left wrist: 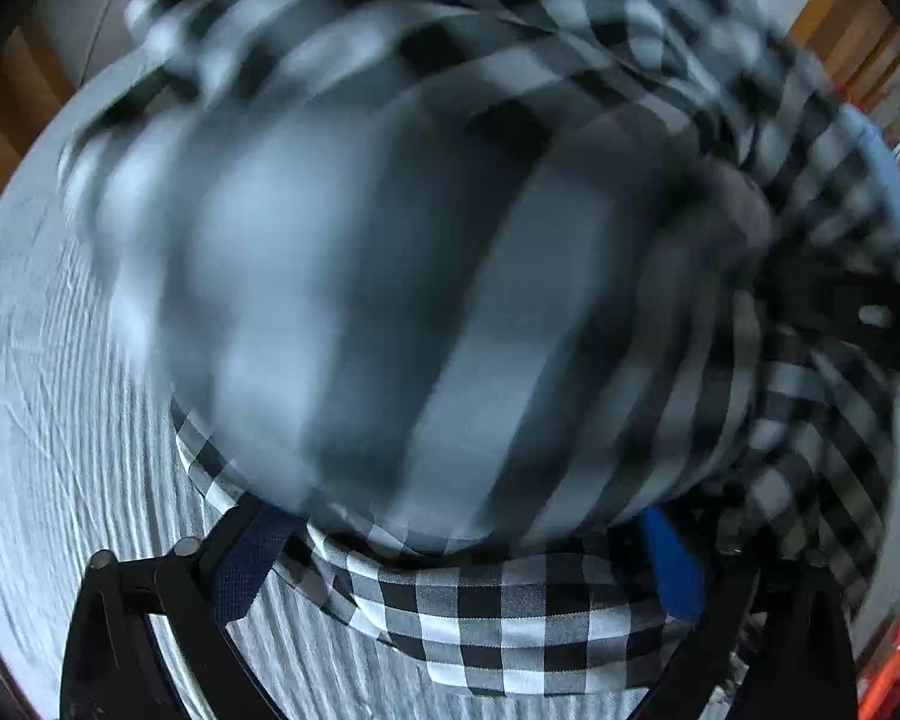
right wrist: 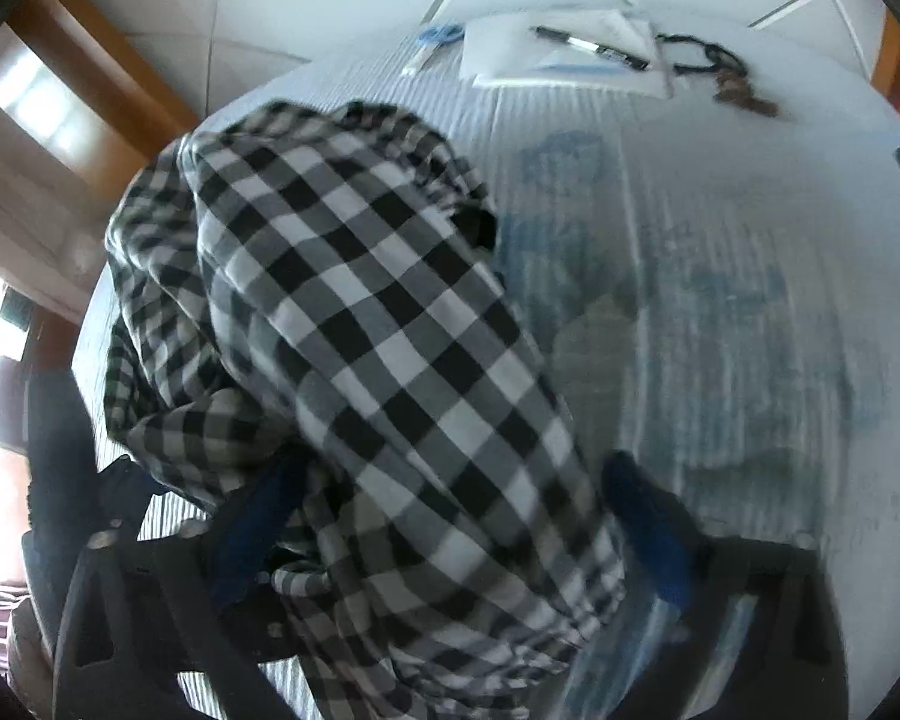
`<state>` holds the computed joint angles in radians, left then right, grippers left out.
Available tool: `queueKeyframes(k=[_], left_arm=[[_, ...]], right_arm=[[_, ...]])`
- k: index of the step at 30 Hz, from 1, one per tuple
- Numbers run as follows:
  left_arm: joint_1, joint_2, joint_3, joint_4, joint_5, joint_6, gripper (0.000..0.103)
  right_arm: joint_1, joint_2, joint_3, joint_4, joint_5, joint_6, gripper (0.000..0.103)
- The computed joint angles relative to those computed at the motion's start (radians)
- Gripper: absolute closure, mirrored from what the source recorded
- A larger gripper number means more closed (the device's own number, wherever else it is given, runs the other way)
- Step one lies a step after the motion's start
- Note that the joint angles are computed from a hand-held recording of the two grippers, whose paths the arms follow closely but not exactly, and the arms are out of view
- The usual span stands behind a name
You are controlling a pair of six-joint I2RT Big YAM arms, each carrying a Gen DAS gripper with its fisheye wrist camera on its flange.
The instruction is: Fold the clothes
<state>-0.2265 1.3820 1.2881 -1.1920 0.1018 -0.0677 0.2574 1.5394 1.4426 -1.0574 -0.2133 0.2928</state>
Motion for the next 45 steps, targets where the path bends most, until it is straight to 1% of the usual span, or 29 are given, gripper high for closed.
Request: queueKeyframes(k=[1, 2, 3, 4, 5, 7, 12, 14, 15, 16, 17, 19, 20, 21, 23, 24, 25, 27, 28, 29, 30, 31, 32, 33, 34, 38, 40, 42, 45], left_arm=[[0.012, -0.011, 0.001, 0.000, 0.025, 0.005, 0.040], [0.021, -0.021, 0.006, -0.004, 0.039, 0.011, 0.062], [0.028, -0.033, 0.010, -0.005, 0.038, 0.015, 0.070], [0.031, -0.048, 0.015, -0.002, 0.013, 0.019, 0.080], [0.036, -0.066, 0.021, 0.002, -0.015, 0.023, 0.086], [0.062, -0.100, 0.039, 0.007, -0.037, 0.026, 0.088], [0.177, -0.166, 0.117, 0.006, -0.037, 0.041, 0.088], [0.238, -0.171, 0.148, 0.004, 0.022, 0.040, 0.088], [0.271, -0.164, 0.175, -0.008, 0.062, 0.039, 0.084], [0.304, -0.147, 0.215, -0.036, 0.107, 0.036, 0.084], [0.326, -0.132, 0.252, -0.062, 0.129, 0.037, 0.084], [0.334, -0.117, 0.302, -0.099, 0.103, 0.053, 0.083], [0.332, -0.130, 0.299, -0.106, 0.095, 0.061, 0.081], [0.330, -0.138, 0.295, -0.110, 0.105, 0.068, 0.079], [0.327, -0.150, 0.296, -0.145, 0.155, 0.084, 0.072], [0.323, -0.158, 0.297, -0.167, 0.180, 0.090, 0.069], [0.317, -0.166, 0.291, -0.178, 0.195, 0.092, 0.063], [0.306, -0.174, 0.274, -0.175, 0.174, 0.085, 0.049], [0.301, -0.177, 0.269, -0.176, 0.160, 0.082, 0.037], [0.297, -0.179, 0.260, -0.174, 0.144, 0.082, 0.029], [0.290, -0.177, 0.250, -0.170, 0.124, 0.087, 0.026], [0.278, -0.171, 0.243, -0.167, 0.100, 0.087, 0.024], [0.268, -0.162, 0.234, -0.160, 0.077, 0.086, 0.024], [0.263, -0.155, 0.222, -0.156, 0.063, 0.085, 0.024], [0.257, -0.151, 0.210, -0.153, 0.053, 0.079, 0.024], [0.232, -0.136, 0.161, -0.137, 0.030, 0.044, 0.024], [0.213, -0.136, 0.137, -0.133, 0.045, 0.021, 0.024], [0.171, -0.140, 0.111, -0.119, 0.064, 0.002, 0.024], [0.079, -0.143, 0.090, -0.102, 0.084, -0.010, 0.024]], right_arm=[[-0.003, -0.003, -0.003, 0.003, -0.016, 0.002, 0.061], [-0.007, -0.008, -0.005, 0.004, -0.034, 0.004, 0.078], [-0.008, -0.014, -0.006, 0.004, -0.039, 0.000, 0.082], [-0.006, -0.023, -0.008, 0.005, -0.033, -0.009, 0.087], [-0.006, -0.036, -0.012, 0.012, -0.030, -0.015, 0.092], [-0.014, -0.076, -0.021, 0.025, -0.010, -0.020, 0.099], [-0.059, -0.207, -0.030, 0.046, 0.076, -0.019, 0.100], [-0.083, -0.255, -0.032, 0.053, 0.122, -0.014, 0.100], [-0.099, -0.277, -0.036, 0.060, 0.125, -0.005, 0.100], [-0.119, -0.304, -0.042, 0.061, 0.116, 0.004, 0.100], [-0.134, -0.328, -0.047, 0.058, 0.117, 0.013, 0.100], [-0.140, -0.368, -0.059, 0.047, 0.205, 0.011, 0.100], [-0.146, -0.383, -0.066, 0.038, 0.229, 0.011, 0.100], [-0.159, -0.391, -0.073, 0.029, 0.223, 0.017, 0.100], [-0.184, -0.403, -0.091, 0.006, 0.214, 0.030, 0.100], [-0.191, -0.412, -0.102, -0.010, 0.228, 0.032, 0.100], [-0.201, -0.417, -0.113, -0.023, 0.250, 0.037, 0.100], [-0.224, -0.424, -0.136, -0.048, 0.287, 0.054, 0.100], [-0.236, -0.421, -0.141, -0.071, 0.290, 0.060, 0.099], [-0.238, -0.414, -0.144, -0.094, 0.297, 0.057, 0.093], [-0.232, -0.423, -0.154, -0.109, 0.308, 0.055, 0.086], [-0.228, -0.436, -0.165, -0.114, 0.306, 0.049, 0.062], [-0.226, -0.447, -0.175, -0.114, 0.295, 0.041, 0.027], [-0.222, -0.454, -0.184, -0.108, 0.278, 0.040, 0.012], [-0.215, -0.459, -0.191, -0.097, 0.259, 0.044, 0.000], [-0.154, -0.443, -0.184, -0.086, 0.207, 0.048, 0.000], [-0.135, -0.418, -0.177, -0.085, 0.175, 0.031, 0.000], [-0.122, -0.402, -0.177, -0.092, 0.165, 0.018, 0.000], [-0.139, -0.394, -0.197, -0.098, 0.159, 0.016, 0.000]])
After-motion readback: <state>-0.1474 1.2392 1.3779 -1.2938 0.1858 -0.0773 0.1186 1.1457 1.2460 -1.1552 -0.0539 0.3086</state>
